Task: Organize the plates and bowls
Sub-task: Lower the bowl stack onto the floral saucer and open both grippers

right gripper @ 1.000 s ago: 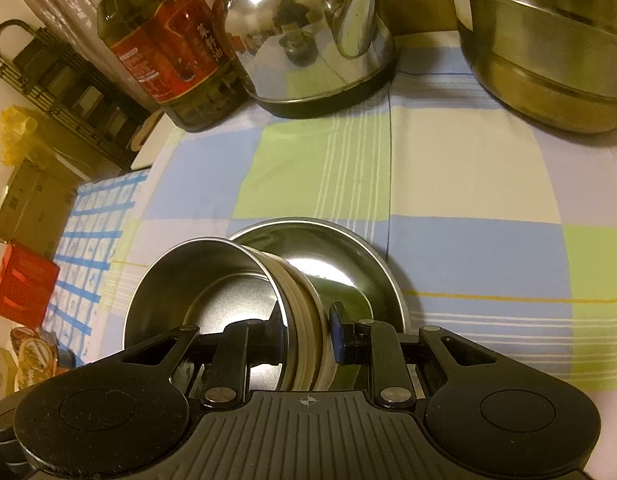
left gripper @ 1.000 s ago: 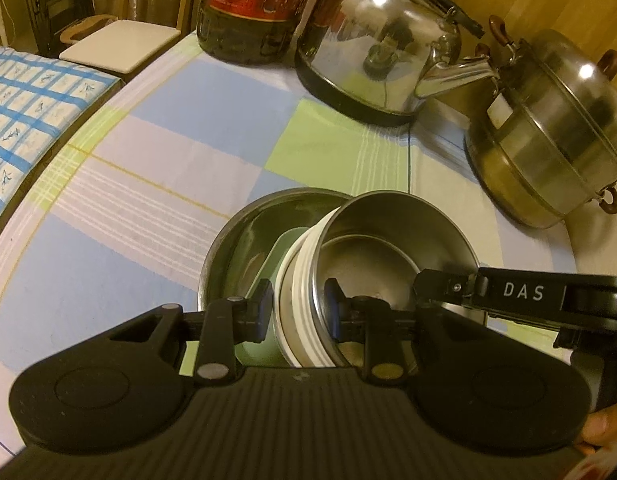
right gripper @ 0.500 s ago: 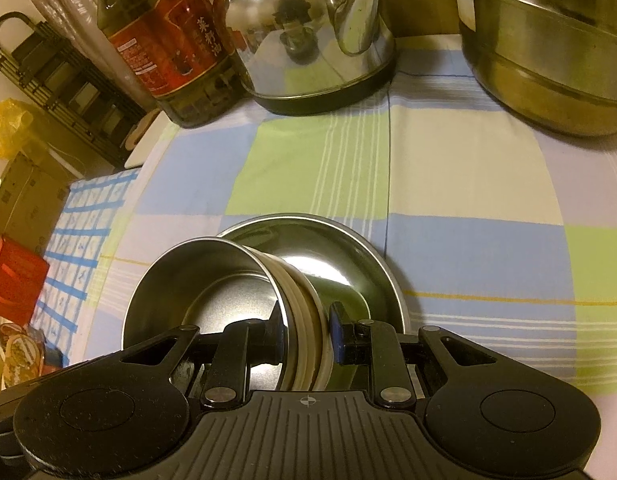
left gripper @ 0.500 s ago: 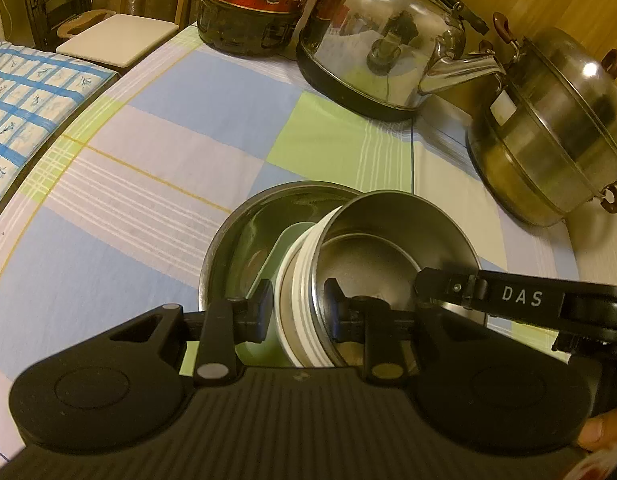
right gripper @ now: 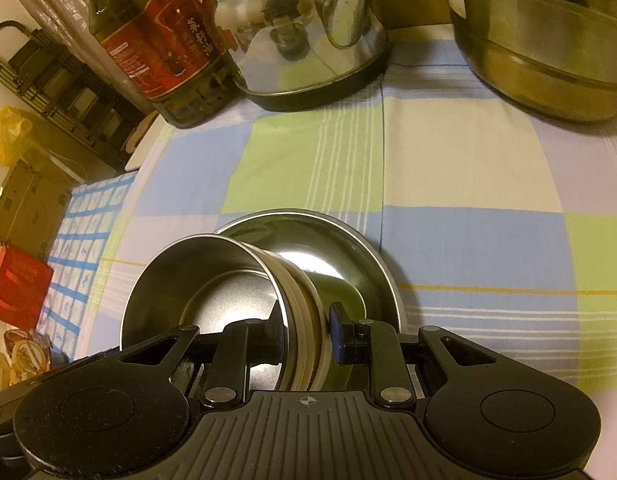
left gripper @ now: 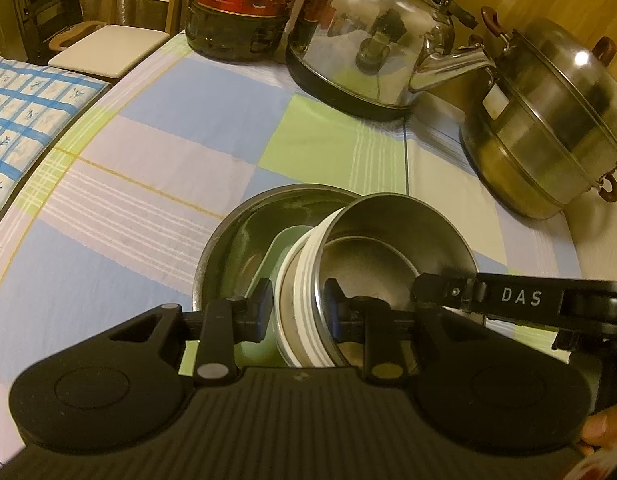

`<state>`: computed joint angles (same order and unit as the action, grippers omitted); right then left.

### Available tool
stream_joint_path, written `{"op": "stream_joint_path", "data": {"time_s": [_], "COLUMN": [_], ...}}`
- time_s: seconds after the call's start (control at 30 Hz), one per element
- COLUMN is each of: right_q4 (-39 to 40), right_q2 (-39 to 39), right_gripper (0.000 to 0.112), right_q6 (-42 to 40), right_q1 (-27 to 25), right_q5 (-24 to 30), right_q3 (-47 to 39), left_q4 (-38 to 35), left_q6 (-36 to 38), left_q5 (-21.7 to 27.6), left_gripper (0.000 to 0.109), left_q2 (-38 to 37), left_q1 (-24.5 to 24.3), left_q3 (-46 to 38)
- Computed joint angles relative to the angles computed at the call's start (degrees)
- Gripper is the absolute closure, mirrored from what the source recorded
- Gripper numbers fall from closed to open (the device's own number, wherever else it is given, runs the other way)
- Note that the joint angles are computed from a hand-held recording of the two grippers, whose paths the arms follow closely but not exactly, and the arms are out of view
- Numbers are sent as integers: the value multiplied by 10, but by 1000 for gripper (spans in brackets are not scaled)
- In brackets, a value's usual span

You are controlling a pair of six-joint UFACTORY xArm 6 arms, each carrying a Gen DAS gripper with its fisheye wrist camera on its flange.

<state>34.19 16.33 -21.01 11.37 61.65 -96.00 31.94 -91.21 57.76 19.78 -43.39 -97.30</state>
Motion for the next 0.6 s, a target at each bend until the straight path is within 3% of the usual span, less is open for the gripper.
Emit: {"op": "stream_joint_path", "data": {"time_s": [0.6], "right_q4": [46], "right_q2": [-11], "right_gripper": [89], "right_q6": [-34], "right_q1": [-21], "right_q5": [4], "right_q3": [14], "left_q4": [0], "left_q6": [18], "left_q5": [6], "left_gripper": [83], "left_q2": [-1], "left_q1": [-1], "left_q3": [-6]}}
